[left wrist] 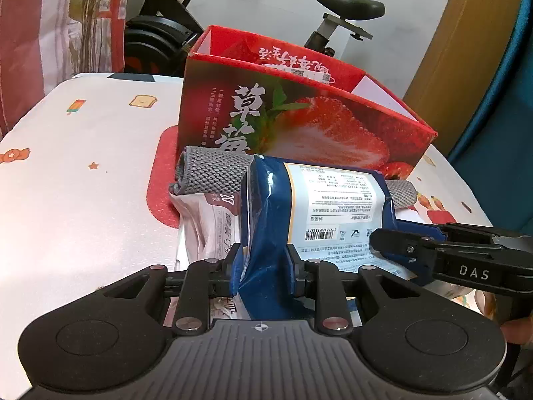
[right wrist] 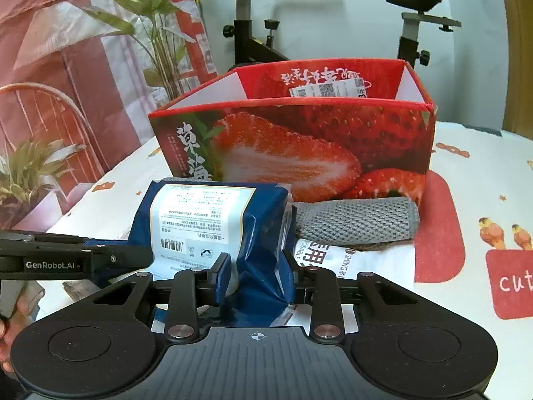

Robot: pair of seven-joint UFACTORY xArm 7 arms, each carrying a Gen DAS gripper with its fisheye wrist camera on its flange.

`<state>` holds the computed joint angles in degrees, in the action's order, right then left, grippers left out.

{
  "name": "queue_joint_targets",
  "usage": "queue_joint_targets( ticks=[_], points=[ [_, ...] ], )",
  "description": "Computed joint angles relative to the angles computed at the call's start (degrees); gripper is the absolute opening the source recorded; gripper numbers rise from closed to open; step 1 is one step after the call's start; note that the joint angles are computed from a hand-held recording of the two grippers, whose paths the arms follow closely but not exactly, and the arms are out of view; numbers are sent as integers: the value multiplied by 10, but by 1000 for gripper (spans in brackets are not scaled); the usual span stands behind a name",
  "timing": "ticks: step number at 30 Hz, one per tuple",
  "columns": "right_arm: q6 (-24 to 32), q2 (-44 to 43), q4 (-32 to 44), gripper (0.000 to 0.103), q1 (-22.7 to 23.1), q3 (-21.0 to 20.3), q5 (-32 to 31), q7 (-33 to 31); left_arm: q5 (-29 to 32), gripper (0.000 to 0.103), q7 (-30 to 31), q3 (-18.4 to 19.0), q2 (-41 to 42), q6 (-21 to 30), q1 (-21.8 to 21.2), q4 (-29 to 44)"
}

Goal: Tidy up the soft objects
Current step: 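Lift the packet with both grippers and carry it over the red box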

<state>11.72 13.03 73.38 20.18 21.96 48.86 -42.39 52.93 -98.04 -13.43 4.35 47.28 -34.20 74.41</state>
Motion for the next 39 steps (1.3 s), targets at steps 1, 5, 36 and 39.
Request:
queue_joint_targets(
  ticks=[1,5,36,39],
  points=[
    [4,1,3,27,-2,1,4,1,2,26,0,0,-1,0,0,0],
    [-10,-8,-4,14,-9,13,39,-41,32,9,-6,-4,0,18,-7,6],
    [112,94,303,11,22,-48,-92,30,152,6,135,15,32,92,-15,178],
    [145,151,396,11,26,-50,-150,73,144,6,169,30,52,83,-12,212]
  ],
)
